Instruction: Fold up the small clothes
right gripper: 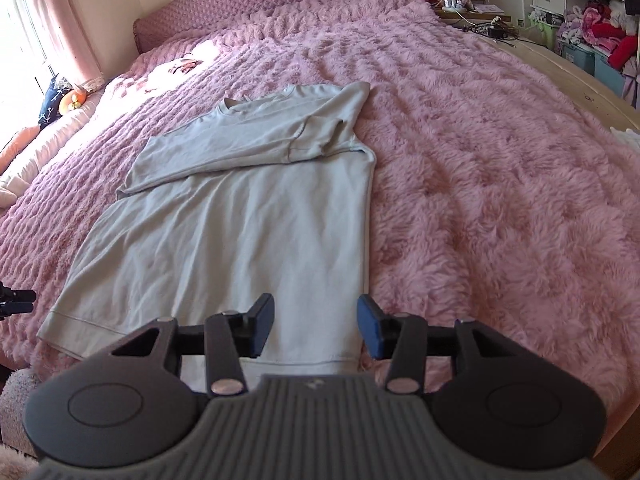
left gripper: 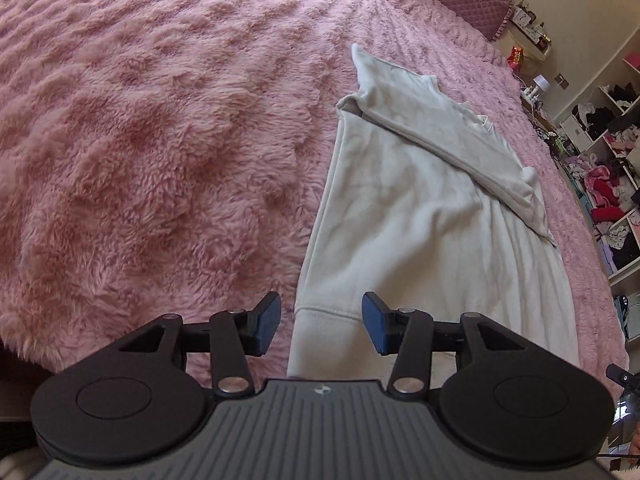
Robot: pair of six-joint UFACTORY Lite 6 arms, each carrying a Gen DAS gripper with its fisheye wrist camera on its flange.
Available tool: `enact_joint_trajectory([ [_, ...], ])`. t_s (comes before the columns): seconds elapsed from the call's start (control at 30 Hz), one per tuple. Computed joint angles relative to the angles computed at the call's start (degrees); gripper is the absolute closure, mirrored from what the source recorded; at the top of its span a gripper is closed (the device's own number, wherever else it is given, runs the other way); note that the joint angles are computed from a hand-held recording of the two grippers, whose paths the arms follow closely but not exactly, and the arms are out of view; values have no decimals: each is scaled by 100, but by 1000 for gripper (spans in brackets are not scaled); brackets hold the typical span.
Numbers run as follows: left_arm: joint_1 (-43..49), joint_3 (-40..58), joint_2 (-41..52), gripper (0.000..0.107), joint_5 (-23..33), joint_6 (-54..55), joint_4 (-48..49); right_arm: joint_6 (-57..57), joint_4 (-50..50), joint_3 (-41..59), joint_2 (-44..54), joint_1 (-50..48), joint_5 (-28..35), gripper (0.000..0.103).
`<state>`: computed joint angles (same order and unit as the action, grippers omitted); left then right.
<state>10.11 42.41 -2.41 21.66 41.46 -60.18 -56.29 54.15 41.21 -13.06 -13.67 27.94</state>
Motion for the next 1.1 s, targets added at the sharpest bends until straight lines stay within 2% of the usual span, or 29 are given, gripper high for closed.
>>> enact_joint_trajectory([
  [0.07, 422, -268, 45, 53, 451, 780, -772, -12, -56, -276, -141, -161, 114, 60],
  [0.13, 634, -377, 169, 53, 685, 1068, -1082, -6, -106, -527, -258, -228, 150, 60],
  [0.23, 667, -384, 398, 53, 647, 1283, -1326, -87, -67, -743, -253, -266, 171, 60],
  [0.37, 724, -334, 693, 53, 905, 1818, -1976, -193, 265, -670, 185, -214, 51, 60],
  [0.5, 588, -139, 959, 53, 838, 1822, -2124, -399, 617, -618, 481, -184, -11, 59],
  [0.67, 540, 90, 1404, 53, 1017, 2152, -2459, -546, 1067, -486, 928, -116, -15, 56],
  [0.7, 554, 100, 1455, 53, 1092, 2269, -2554, -553, 1128, -456, 982, -147, 84, 66],
  [0.73, 588, 76, 1476, 54, 1206, 2447, -2685, -486, 1101, -427, 1001, -141, 134, 89],
  [0.77, 606, 63, 1491, 67, 1289, 2566, -2768, -456, 1070, -436, 951, -81, 109, 99],
  [0.8, 628, 45, 1498, 74, 1409, 2691, -2838, -492, 1119, -477, 859, -60, 99, 99],
  [0.87, 589, 55, 1477, 102, 1482, 2761, -2810, -462, 1136, -502, 728, -66, 159, 100],
  [0.97, 595, 72, 1374, 103, 1631, 2695, -2737, -333, 1169, -422, 598, -213, 461, 100],
  [1.1, 822, 279, 1416, 103, 2274, 2502, -2776, -257, 1490, -111, 599, -555, 1189, 100],
])
